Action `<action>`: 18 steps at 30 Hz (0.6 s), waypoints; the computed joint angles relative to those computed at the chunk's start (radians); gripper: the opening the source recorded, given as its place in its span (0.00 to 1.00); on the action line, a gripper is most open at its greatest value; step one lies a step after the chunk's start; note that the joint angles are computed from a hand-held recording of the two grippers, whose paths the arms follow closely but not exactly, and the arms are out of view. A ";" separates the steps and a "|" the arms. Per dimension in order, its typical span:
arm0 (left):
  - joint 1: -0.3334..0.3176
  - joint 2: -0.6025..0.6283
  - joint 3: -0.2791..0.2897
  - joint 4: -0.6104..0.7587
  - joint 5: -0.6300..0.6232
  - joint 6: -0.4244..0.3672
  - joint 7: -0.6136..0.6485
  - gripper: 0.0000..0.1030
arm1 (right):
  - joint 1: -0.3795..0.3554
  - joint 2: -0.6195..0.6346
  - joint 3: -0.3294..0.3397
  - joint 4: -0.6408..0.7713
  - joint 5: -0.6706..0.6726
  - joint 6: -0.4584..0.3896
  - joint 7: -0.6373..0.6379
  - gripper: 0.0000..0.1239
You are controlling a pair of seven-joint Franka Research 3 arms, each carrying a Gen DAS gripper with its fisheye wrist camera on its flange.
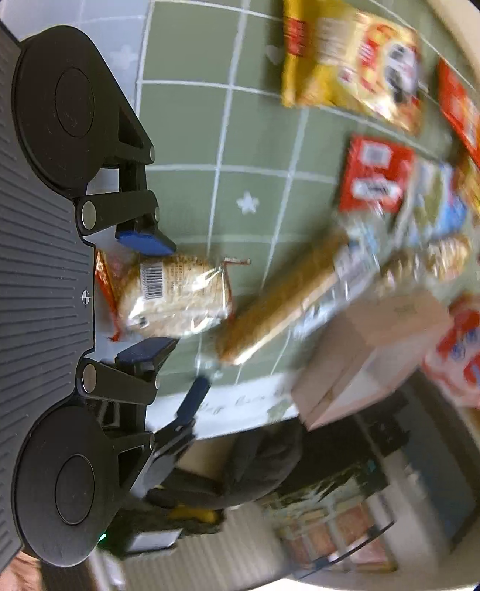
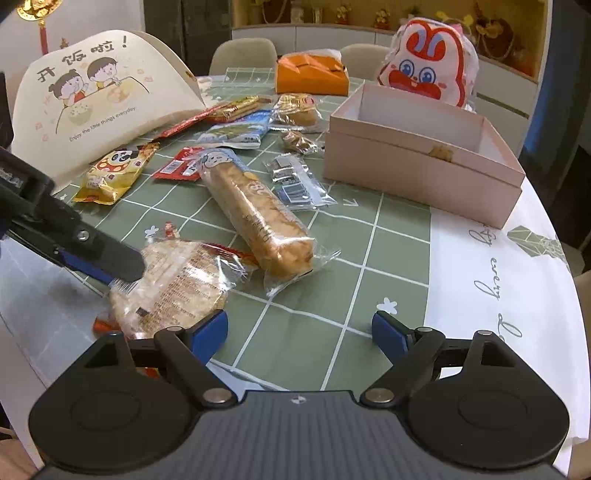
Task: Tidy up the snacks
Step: 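Close the right tool on the round cracker packet while the left tool hovers nearby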
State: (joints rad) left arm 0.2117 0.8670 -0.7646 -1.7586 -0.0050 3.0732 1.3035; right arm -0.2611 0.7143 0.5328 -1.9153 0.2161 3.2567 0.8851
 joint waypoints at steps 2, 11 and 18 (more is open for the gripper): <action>0.022 0.006 -0.033 -0.009 0.025 0.019 0.043 0.53 | -0.029 0.016 0.029 -0.001 -0.007 0.017 -0.005 0.69; 0.080 0.089 -0.120 0.014 0.043 0.051 0.017 0.54 | -0.130 0.093 0.110 -0.007 -0.141 0.116 0.049 0.69; -0.216 -0.024 0.223 0.136 0.012 -0.078 -0.166 0.52 | -0.152 0.058 0.118 0.010 -0.177 -0.026 0.091 0.70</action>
